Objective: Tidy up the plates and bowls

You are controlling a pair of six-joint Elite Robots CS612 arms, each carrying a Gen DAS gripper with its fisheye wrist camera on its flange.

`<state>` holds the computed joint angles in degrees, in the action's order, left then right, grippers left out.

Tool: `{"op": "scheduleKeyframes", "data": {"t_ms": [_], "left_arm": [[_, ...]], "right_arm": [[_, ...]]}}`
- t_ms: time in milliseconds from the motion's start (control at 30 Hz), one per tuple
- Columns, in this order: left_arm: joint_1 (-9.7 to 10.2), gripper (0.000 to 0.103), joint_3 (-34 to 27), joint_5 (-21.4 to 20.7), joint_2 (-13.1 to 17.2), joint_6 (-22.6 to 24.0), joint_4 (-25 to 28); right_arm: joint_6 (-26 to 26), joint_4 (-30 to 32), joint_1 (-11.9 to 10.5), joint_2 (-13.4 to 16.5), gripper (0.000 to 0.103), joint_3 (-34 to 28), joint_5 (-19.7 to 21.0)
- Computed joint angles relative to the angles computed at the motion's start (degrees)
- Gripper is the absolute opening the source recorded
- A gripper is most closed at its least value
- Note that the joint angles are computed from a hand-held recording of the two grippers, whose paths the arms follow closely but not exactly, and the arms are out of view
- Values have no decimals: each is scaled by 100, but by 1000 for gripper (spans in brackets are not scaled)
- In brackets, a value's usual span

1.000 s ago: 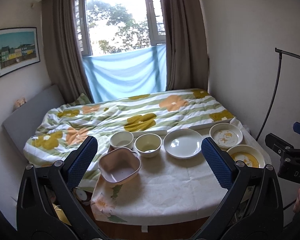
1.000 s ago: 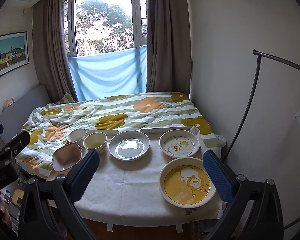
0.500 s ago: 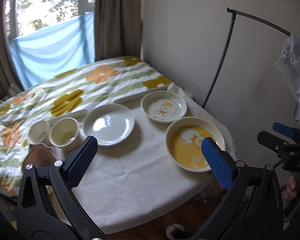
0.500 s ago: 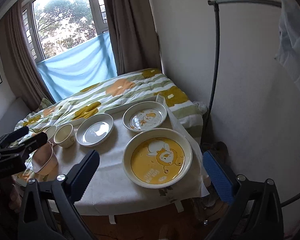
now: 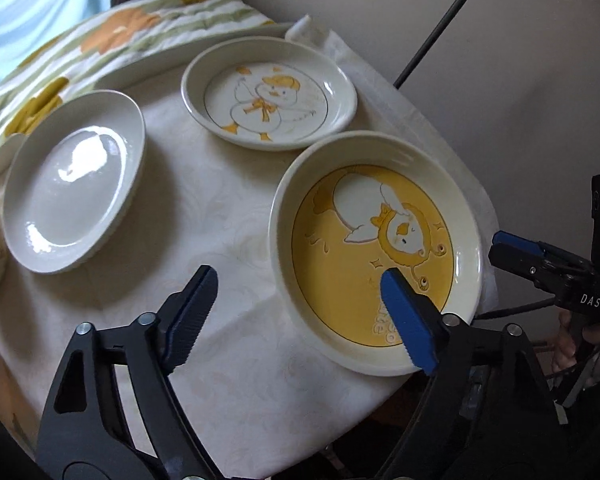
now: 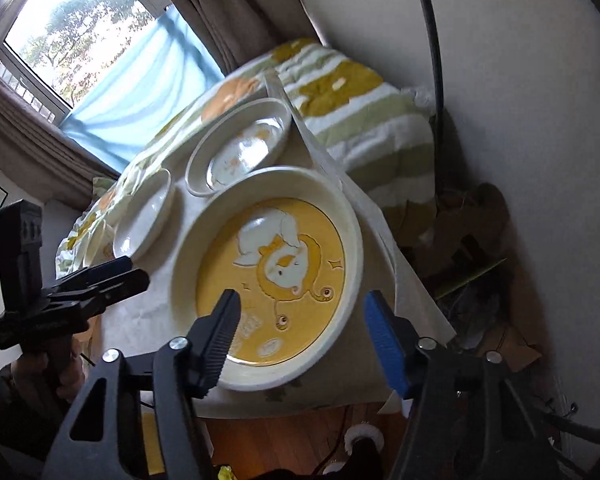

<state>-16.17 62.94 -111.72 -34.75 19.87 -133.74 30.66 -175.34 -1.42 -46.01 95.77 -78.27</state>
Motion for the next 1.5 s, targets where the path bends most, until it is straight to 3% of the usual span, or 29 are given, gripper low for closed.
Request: {"op": "scheduleKeyframes", "data": {"t_ms": [133, 300, 367, 533, 800, 933, 1100, 1300, 1500], "left_arm": [[-49, 57, -364, 132, 237, 41, 541], [-62, 24, -612, 128, 397, -46, 901], [-69, 19, -672, 98, 435, -88, 979], [-101, 16, -750, 178, 482, -147, 1089], [-232, 17, -816, 611, 519, 52, 975], [-341, 17, -519, 898, 332, 181, 684], [-369, 17, -331, 900, 215, 153, 553], [-229, 17, -104, 758, 23, -23, 313], [-15, 17, 295, 795, -264, -506, -268]], "right_arm": [[-91, 115, -105, 101, 49, -79, 327], [-133, 257, -186, 190, 33, -168, 593], [-127, 293, -196, 219, 30, -204, 611], [-48, 371, -219, 300, 16, -295, 629], [-233, 627, -185, 274, 16, -371, 490], [-264, 784, -163, 264, 16, -422, 395], [-244, 823, -163, 256, 16, -448, 381], [-620, 911, -97, 200, 16, -532, 331], [-1182, 1177, 0, 196, 16, -810, 600]]}}
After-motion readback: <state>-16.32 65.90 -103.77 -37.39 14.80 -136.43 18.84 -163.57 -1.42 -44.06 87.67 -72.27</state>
